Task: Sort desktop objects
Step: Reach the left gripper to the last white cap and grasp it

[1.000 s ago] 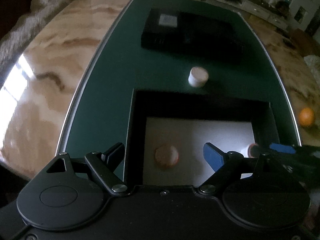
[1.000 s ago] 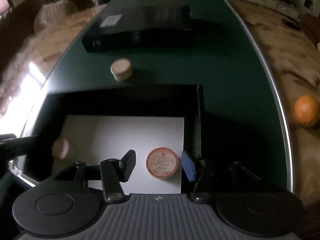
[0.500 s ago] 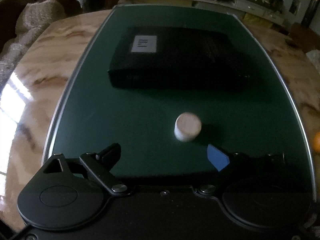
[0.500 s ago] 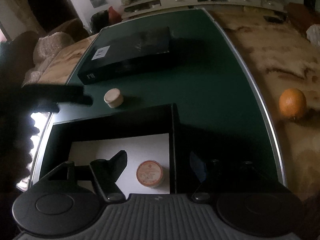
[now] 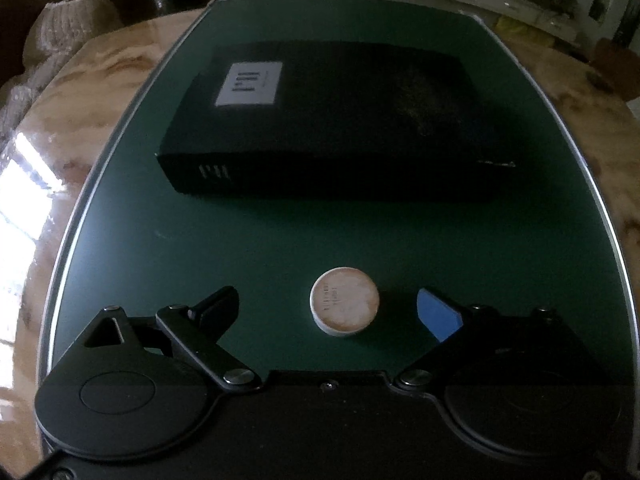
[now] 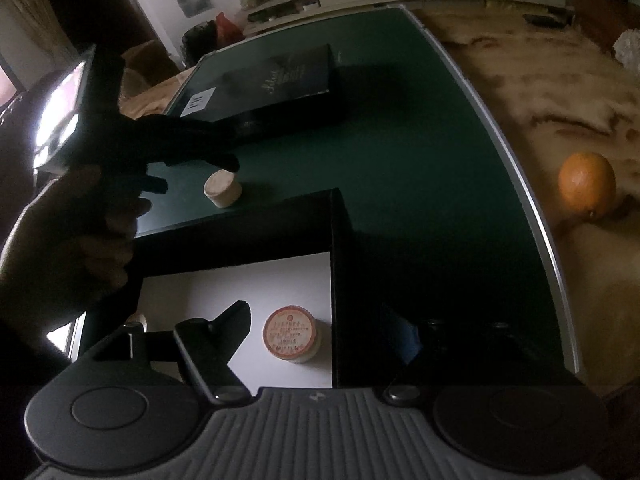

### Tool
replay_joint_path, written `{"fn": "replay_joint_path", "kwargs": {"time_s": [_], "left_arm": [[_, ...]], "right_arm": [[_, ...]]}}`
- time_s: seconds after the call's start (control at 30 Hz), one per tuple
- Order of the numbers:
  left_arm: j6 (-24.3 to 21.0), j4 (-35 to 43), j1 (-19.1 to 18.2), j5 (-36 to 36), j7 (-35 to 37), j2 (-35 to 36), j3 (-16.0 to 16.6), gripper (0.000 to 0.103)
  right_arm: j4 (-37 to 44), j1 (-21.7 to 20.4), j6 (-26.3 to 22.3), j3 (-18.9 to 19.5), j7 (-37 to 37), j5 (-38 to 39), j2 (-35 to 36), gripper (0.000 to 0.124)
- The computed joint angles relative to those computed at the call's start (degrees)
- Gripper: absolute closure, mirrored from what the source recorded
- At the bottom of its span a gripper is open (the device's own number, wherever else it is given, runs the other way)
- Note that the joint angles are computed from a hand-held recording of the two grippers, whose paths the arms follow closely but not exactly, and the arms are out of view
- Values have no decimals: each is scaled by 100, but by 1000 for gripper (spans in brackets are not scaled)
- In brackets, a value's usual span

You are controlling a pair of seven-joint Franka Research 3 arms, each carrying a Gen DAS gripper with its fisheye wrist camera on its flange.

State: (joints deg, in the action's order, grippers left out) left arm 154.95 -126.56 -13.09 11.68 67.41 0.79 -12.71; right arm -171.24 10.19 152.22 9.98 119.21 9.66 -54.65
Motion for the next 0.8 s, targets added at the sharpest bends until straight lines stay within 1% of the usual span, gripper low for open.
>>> {"fn": "replay_joint_path", "kwargs": {"time_s": [0.13,0.3,0.37,0.5,0.73,0.8], "left_arm": [[-30,67,-10,68,-73,106,-8,6],[-74,120,-14,235,-248,168,-4,10],[-91,139,-20,307,-289,188,-5,16],[-88,147,-24,352,-337,198,-9,20],[-91,164,-27,405,-359,226,-10,34],[-90,171,-23,358,-302,240,-14,36]], "right_arm": [[-52,4,8,-60,-9,37,-56,47],[-85,-15,23,-65,-2,66,-58,47],[-97,-17,21,-64,9,73,-58,47],[-114,-16,25,-62,18,74,-55,47],[-103,-66,17,-11,101,55,-29,47],[-111,-61,26,-20,122,56,-32,47]]}}
